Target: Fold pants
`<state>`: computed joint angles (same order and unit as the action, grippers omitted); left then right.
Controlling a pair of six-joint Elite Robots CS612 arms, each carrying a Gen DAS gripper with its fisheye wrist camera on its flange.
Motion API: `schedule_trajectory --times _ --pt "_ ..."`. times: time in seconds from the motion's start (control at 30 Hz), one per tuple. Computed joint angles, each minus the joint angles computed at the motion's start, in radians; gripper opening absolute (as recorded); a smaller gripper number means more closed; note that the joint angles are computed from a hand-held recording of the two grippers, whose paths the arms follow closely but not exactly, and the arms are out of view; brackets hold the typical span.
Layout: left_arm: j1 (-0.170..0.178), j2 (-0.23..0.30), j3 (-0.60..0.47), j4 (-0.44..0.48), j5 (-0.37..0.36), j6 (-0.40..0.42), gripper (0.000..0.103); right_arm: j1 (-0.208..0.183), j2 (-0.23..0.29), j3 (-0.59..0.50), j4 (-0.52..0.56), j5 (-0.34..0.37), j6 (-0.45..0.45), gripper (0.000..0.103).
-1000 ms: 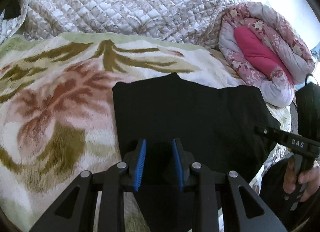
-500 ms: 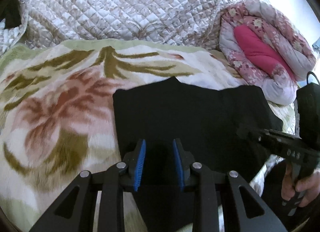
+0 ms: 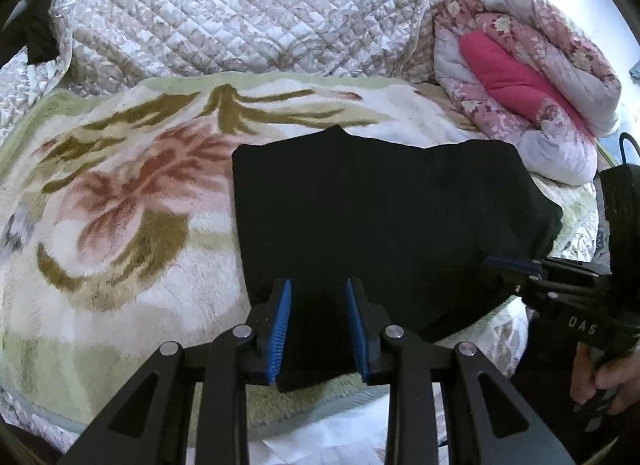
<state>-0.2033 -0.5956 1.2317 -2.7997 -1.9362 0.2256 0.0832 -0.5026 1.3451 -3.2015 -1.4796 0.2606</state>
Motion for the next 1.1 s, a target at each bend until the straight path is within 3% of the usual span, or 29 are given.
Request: schedule_trajectory --times 0.23,0.3,0.37,0.53,0.9,1.1 --pt "-0.008 0.005 0.001 0.032 0.023 0.017 0.033 -0.011 -0.009 0.015 0.011 0.01 0.018 0.015" --pt "-0.009 0.004 0.002 0.035 0.024 0.016 0.033 -0.014 -0.015 0.023 0.006 -0.017 0.04 0.021" --pt "-0.009 0.005 -0.001 0.037 0.026 0.021 0.033 -0.019 -0.021 0.031 0.01 -0.053 0.069 0.036" --pt "-0.01 0.004 0.002 0.033 0.029 0.021 0.034 -0.056 -0.048 0.09 -0.082 -0.094 0.226 0.057" --pt "-0.009 0.012 -0.019 0.028 0.008 0.021 0.037 -0.132 -0.093 0.243 -0.296 -0.165 0.626 0.06" --pt "-0.014 0.018 -0.036 0.06 0.019 0.017 0.037 -0.171 -0.082 0.285 -0.371 -0.075 0.866 0.062"
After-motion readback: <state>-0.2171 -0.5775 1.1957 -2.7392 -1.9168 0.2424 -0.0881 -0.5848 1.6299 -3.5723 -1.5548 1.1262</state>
